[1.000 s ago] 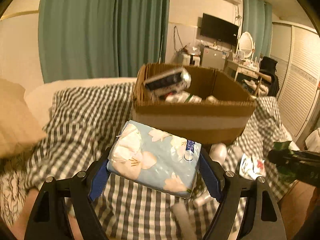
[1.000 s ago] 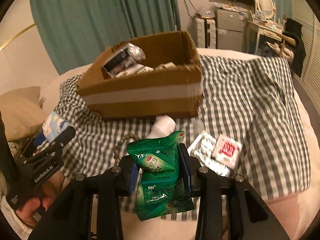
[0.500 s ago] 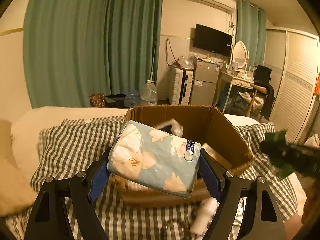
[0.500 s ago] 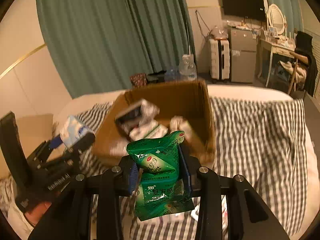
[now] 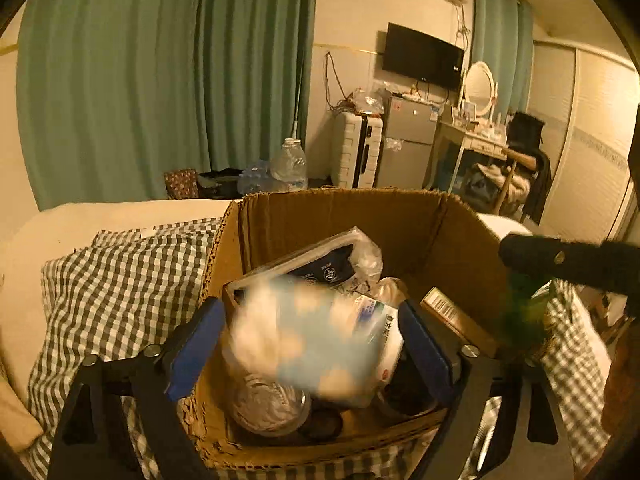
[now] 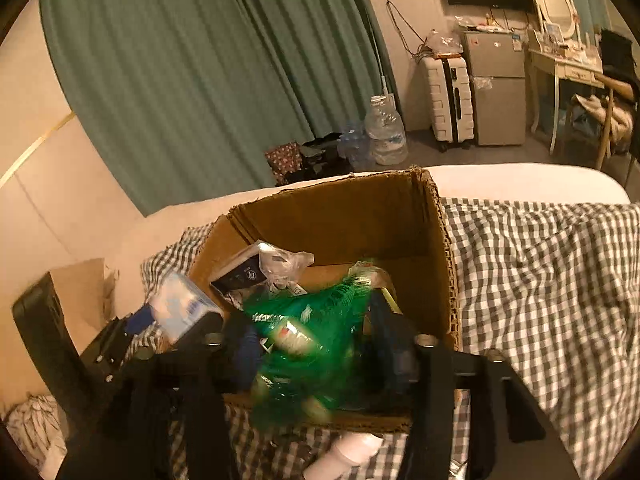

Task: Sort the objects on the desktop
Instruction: 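Carry the tissue pack and green bag with both tools over the box, then open both tools to drop the tissue pack and green bag into the box, then move both tools back over the remaining items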

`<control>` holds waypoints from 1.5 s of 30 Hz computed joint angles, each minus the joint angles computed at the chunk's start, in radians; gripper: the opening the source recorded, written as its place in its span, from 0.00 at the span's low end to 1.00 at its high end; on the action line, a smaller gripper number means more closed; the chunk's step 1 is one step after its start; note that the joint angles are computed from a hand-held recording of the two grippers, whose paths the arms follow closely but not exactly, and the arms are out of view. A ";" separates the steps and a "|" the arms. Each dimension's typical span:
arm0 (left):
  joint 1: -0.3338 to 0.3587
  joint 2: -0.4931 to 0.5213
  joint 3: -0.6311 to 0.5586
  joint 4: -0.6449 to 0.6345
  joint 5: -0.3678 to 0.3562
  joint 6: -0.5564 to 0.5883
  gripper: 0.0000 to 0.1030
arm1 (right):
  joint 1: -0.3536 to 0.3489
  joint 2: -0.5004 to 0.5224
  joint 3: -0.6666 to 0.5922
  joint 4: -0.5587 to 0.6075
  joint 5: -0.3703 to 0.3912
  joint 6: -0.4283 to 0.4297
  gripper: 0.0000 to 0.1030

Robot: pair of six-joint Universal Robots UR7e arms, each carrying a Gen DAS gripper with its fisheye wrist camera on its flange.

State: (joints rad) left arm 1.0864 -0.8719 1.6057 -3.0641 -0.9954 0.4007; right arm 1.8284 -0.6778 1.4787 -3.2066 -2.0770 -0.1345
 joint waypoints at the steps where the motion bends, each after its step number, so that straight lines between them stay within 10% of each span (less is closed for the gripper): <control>1: -0.001 0.001 0.003 -0.011 0.007 0.007 0.97 | 0.001 0.000 0.007 -0.023 -0.001 -0.005 0.65; 15: -0.096 -0.160 0.200 -0.099 0.080 -0.017 1.00 | 0.091 -0.103 0.201 -0.213 -0.128 -0.067 0.91; 24: -0.187 -0.293 0.365 -0.085 0.205 -0.132 1.00 | 0.185 -0.124 0.383 -0.539 -0.129 -0.211 1.00; 45: -0.195 -0.325 0.564 -0.106 0.218 -0.223 1.00 | 0.108 -0.101 0.558 -0.538 -0.168 0.028 1.00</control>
State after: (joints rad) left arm 0.8912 -1.1970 2.1698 -3.1699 -0.7775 0.1776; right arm 1.9361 -0.7793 2.0368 -3.7443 -2.2447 -0.1061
